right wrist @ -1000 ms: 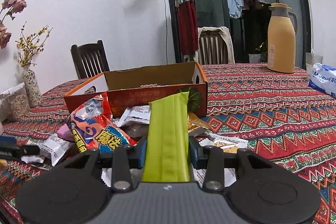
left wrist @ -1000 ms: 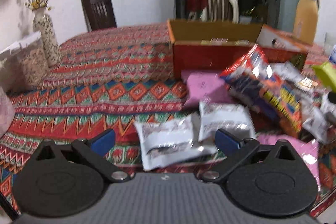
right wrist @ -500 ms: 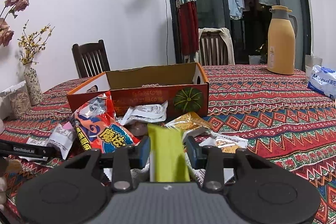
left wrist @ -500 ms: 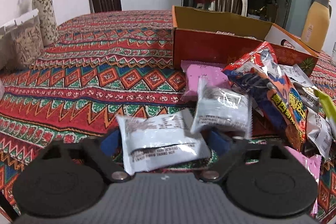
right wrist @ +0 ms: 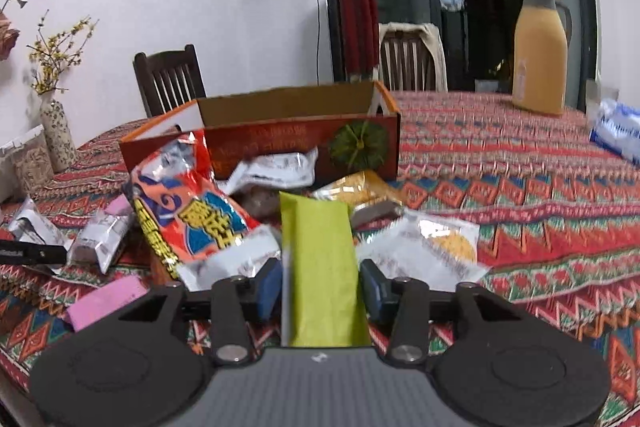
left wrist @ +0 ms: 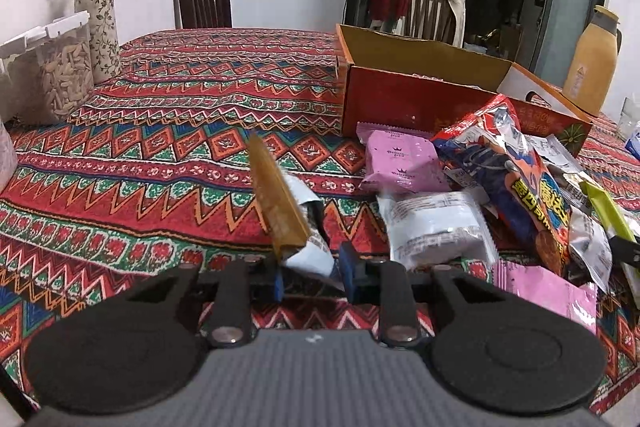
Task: Organize snacks
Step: 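Hold the lime-green bar in the right gripper while the left grasps a white snack packet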
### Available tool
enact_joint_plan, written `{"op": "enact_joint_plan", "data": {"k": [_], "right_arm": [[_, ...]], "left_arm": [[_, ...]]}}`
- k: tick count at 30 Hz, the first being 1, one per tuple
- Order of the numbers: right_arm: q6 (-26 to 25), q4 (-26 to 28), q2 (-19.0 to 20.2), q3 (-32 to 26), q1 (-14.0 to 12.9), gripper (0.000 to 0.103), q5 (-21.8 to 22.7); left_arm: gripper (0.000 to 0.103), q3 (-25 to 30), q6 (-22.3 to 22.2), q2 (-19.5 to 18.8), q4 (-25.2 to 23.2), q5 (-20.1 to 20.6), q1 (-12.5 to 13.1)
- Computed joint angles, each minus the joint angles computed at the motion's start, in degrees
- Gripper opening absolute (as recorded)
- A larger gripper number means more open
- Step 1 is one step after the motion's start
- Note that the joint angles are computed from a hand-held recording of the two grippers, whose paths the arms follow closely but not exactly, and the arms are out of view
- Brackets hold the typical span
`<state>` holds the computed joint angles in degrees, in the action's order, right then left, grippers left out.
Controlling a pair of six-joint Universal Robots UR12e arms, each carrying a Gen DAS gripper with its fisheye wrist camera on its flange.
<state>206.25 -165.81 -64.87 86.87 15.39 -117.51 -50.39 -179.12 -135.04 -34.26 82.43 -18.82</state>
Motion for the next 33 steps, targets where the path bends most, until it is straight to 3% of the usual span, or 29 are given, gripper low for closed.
{"op": "enact_joint_plan", "data": {"k": [1,5,10,14,18,22,27,28,30,33], "right_arm": [[0.16,0.16,-0.03,0.09,-0.04,0.041,0.16],[-0.33,-1.59,-0.14,0.67,-0.05,0.034,0.93],[-1.24,-5.25,-0.14,1.07,0.37,0.034,-0.94],[-1.80,-6.21,-0.06,0.83,0.53,0.034,-1.71],[-1.89,-6.26,-0.06,0.82,0.66,0.034,-1.90],[-1.91,-6.25,-0.03,0.83,0.75,0.034,-1.89],[-1.86,-6.10,-0.01,0.86,0.80,0.034,-1.87],[-1.90,-6.13,-0.03,0.89,0.80,0.034,-1.85],[-1.92,-6.21,-0.07,0.97,0.78,0.034,-1.84],[-1.83,-6.18,-0.09,1.00,0.76,0.034,-1.88]], "left_arm": [[0.032,-0.26,0.08,0.13,0.30,-0.07,0.02],[0.067,-1.12,-0.01,0.43,2.20,1.10,-0.13],[0.070,-0.38,0.06,-0.01,1.81,2.60,-0.25],[0.083,0.80,-0.73,-0.64,0.36,5.66,-0.49],[0.085,0.81,-0.86,-0.63,0.06,5.96,-0.40],[0.101,1.38,-1.96,-0.93,-0.10,7.47,-0.68],[0.101,3.43,-2.37,-1.99,-0.70,9.24,-1.25],[0.097,3.70,-2.45,-2.18,-0.76,10.04,-1.45],[0.079,4.12,-2.54,-2.43,-1.72,10.89,-1.70],[0.067,3.00,-2.31,-1.98,-0.52,10.11,-1.62]]}}
